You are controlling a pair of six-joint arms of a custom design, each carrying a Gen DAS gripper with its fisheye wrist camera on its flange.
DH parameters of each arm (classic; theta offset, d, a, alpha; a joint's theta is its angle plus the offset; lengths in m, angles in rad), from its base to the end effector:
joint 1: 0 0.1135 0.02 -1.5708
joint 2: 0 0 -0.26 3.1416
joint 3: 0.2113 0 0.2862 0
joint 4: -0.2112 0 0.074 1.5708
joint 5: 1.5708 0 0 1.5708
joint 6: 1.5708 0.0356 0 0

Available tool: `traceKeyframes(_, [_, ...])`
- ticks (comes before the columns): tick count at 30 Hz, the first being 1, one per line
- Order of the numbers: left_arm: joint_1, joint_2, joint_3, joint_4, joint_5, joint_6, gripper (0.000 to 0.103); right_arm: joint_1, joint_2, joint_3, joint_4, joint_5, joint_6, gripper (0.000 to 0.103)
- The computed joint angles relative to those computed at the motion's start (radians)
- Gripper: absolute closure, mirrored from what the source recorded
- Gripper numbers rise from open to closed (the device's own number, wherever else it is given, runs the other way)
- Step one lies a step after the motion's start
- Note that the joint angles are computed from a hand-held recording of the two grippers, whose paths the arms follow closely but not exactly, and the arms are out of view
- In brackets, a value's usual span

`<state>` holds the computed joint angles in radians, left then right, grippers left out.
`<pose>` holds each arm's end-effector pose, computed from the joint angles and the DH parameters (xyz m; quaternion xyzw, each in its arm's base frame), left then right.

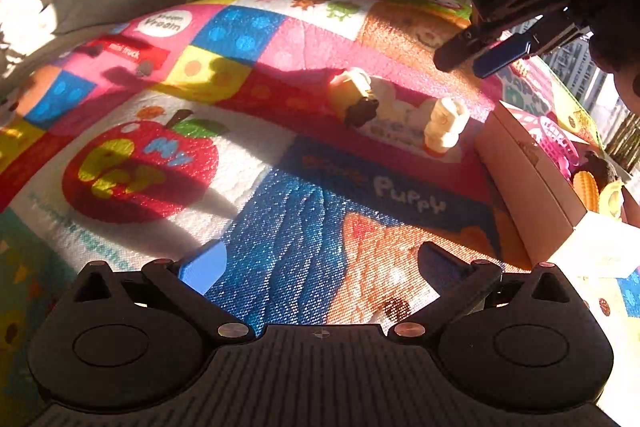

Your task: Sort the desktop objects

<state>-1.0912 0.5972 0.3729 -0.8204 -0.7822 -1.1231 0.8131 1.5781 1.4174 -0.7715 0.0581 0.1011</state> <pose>0.0873 -0.1135 0.1702 -0.1134 0.8910 -0.0504 0.4368 0.2579 0.2696 0.3000 -0.3222 0.8927 0.1138 0.2938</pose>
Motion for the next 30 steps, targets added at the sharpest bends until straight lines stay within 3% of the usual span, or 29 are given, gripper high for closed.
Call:
traceKeyframes(1, [-0.003,0.003,0.0,0.006,0.001,0.011,0.0,0.017,0.0,-0.005,0.054,0.024,0.008,0.036])
traceKeyframes(2, [-0.008,0.01,0.002,0.01,0.0,0.018,0.0,0.034,0.026,0.001,0.106,0.06,0.007,0.034])
traceKeyframes(9, [-0.002,0.004,-0.007,0.022,0.01,0.041,0.0,0.077,0.437,0.236,0.208,0.244,0.053,0.03])
traceKeyframes(11, [-0.004,-0.008,-0.012,0.019,0.009,0.041,0.0,0.076,0.479,0.264,0.197,0.218,0.043,0.041])
traceKeyframes(12, [-0.004,-0.013,-0.014,0.019,0.01,0.043,0.0,0.072,0.484,0.275,0.174,0.194,0.049,0.057])
traceKeyframes(13, [-0.004,-0.016,-0.015,0.019,0.011,0.044,0.0,0.069,0.474,0.271,0.159,0.176,0.053,0.062])
traceKeyframes(17, [-0.002,-0.012,-0.014,0.024,0.013,0.048,0.0,0.063,0.286,0.096,0.213,0.135,0.022,0.064])
traceKeyframes(23, [-0.007,-0.006,-0.012,0.024,0.011,0.049,0.0,0.025,-0.242,-0.321,0.21,-0.021,0.028,0.064])
traceKeyframes(27, [-0.045,-0.001,-0.014,0.063,0.007,0.116,0.0,0.011,-0.669,-0.596,0.11,-0.066,0.039,0.064])
traceKeyframes(30, [-0.125,0.006,-0.017,0.096,-0.033,0.159,0.0,0.063,-0.962,-0.782,0.03,0.023,0.073,0.064])
